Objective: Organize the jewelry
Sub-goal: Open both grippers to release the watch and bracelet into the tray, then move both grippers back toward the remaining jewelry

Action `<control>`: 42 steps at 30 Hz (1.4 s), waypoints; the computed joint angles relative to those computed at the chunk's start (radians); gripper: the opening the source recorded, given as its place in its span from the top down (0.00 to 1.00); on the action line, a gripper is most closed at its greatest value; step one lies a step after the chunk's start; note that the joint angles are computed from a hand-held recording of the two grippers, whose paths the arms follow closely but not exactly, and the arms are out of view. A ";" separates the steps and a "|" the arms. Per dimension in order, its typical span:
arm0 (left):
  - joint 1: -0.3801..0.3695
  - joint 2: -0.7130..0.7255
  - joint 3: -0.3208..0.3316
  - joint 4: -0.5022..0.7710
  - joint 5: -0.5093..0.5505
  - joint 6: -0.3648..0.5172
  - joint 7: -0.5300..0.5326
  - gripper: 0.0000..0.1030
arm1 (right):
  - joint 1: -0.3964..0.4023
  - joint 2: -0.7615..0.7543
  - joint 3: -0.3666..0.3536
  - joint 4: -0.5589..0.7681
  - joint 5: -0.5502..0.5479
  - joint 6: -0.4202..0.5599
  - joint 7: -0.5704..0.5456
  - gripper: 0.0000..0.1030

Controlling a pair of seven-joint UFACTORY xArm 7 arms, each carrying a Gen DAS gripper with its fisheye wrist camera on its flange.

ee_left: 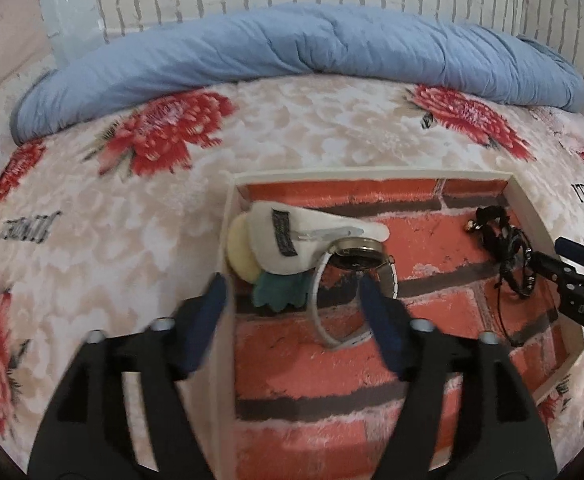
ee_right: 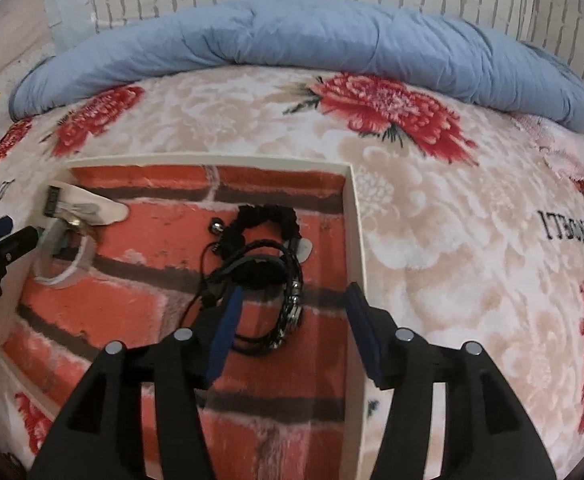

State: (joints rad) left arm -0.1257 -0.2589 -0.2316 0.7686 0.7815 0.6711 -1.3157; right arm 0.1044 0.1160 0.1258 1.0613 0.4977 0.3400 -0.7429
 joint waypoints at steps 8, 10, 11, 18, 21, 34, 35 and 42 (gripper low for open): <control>-0.029 -0.220 -0.040 -0.081 -0.102 0.097 0.076 0.07 | 0.008 -0.183 -0.061 -0.095 0.162 0.051 -0.116 0.25; -0.038 -0.293 -0.065 -0.109 -0.144 0.132 0.095 0.05 | 0.020 -0.239 -0.086 -0.135 0.174 0.062 -0.121 0.15; -0.039 -0.319 -0.078 -0.117 -0.161 0.147 0.104 0.05 | 0.028 -0.268 -0.098 -0.161 0.179 0.055 -0.128 0.14; -0.102 -0.556 -0.166 -0.193 -0.314 0.284 0.130 0.05 | 0.090 -0.488 -0.198 -0.339 0.168 0.057 -0.145 0.14; -0.123 -0.624 -0.211 -0.205 -0.361 0.355 0.133 0.05 | 0.108 -0.561 -0.235 -0.397 0.148 0.066 -0.134 0.12; -0.273 -0.823 -0.382 -0.253 -0.540 0.565 0.023 0.05 | 0.076 -1.048 -0.333 -0.739 -0.027 0.196 -0.099 0.08; -0.286 -0.824 -0.401 -0.252 -0.550 0.581 0.007 0.05 | 0.068 -1.090 -0.338 -0.766 -0.046 0.208 -0.100 0.08; -0.389 -0.814 -0.505 -0.276 -0.627 0.659 -0.154 0.05 | -0.013 -1.397 -0.372 -0.947 -0.140 0.300 -0.082 0.08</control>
State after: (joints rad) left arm -0.5143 -1.0726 -0.7370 0.4928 0.1540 1.3303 -1.4694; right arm 0.0918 -1.2809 -0.2460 0.1141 0.3579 0.6396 -0.8250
